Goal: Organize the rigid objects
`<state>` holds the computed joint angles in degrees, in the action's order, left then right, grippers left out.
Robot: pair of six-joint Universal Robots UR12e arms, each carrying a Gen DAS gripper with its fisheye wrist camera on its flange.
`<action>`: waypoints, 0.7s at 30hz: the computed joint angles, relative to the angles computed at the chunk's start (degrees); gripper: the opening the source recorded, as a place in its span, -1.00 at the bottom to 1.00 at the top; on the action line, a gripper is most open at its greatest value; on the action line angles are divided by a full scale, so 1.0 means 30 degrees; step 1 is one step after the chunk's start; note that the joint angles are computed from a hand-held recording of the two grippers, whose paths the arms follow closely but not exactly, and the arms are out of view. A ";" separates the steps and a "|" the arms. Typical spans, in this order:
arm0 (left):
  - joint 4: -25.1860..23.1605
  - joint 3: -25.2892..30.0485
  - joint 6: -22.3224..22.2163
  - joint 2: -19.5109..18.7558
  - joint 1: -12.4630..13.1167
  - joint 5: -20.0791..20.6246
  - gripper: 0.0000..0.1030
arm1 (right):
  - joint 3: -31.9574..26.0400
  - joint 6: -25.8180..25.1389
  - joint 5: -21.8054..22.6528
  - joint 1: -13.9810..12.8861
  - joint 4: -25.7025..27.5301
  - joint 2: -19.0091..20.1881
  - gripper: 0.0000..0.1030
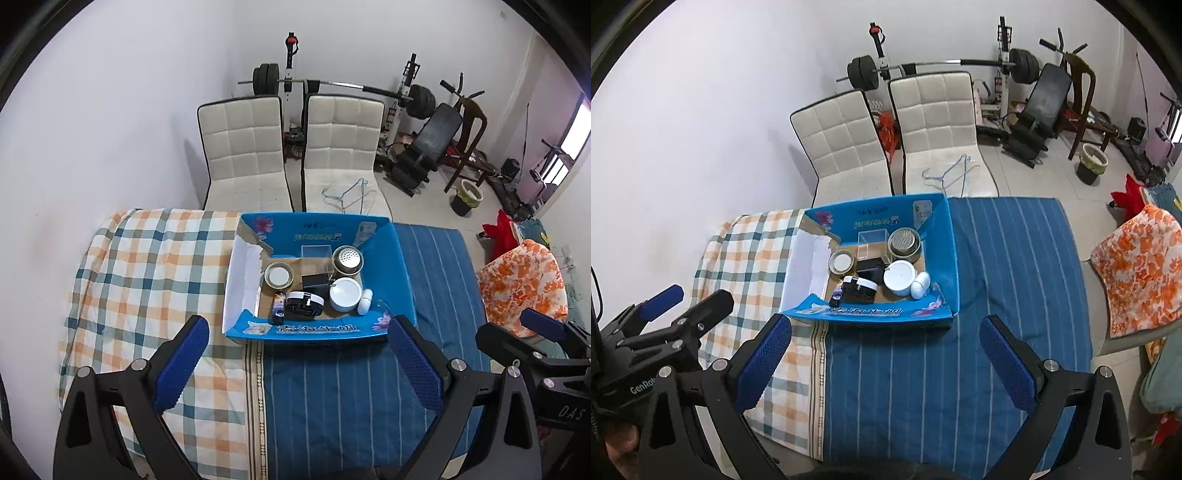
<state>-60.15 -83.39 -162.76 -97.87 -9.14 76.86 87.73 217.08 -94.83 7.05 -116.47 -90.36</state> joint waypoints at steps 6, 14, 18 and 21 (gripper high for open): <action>0.0301 -0.0323 -0.0322 0.0374 -0.0034 0.0240 0.93 | -0.0129 -0.0105 -0.0779 0.0141 0.0270 -0.0274 1.00; 0.0906 -0.0509 -0.0778 0.0678 -0.0021 0.0377 0.93 | -0.0217 -0.0242 -0.1421 0.0280 0.0413 -0.0364 1.00; 0.1096 -0.0542 -0.0835 0.0740 -0.0021 0.0470 0.93 | -0.0265 -0.0315 -0.1848 0.0322 0.0512 -0.0327 1.00; 0.1149 -0.0563 -0.0826 0.0767 -0.0033 0.0603 0.93 | -0.0279 -0.0323 -0.2108 0.0329 0.0550 -0.0339 1.00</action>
<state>-56.70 -85.08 -165.24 -95.57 -9.24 78.67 86.90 216.11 -101.15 8.03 -114.82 -91.38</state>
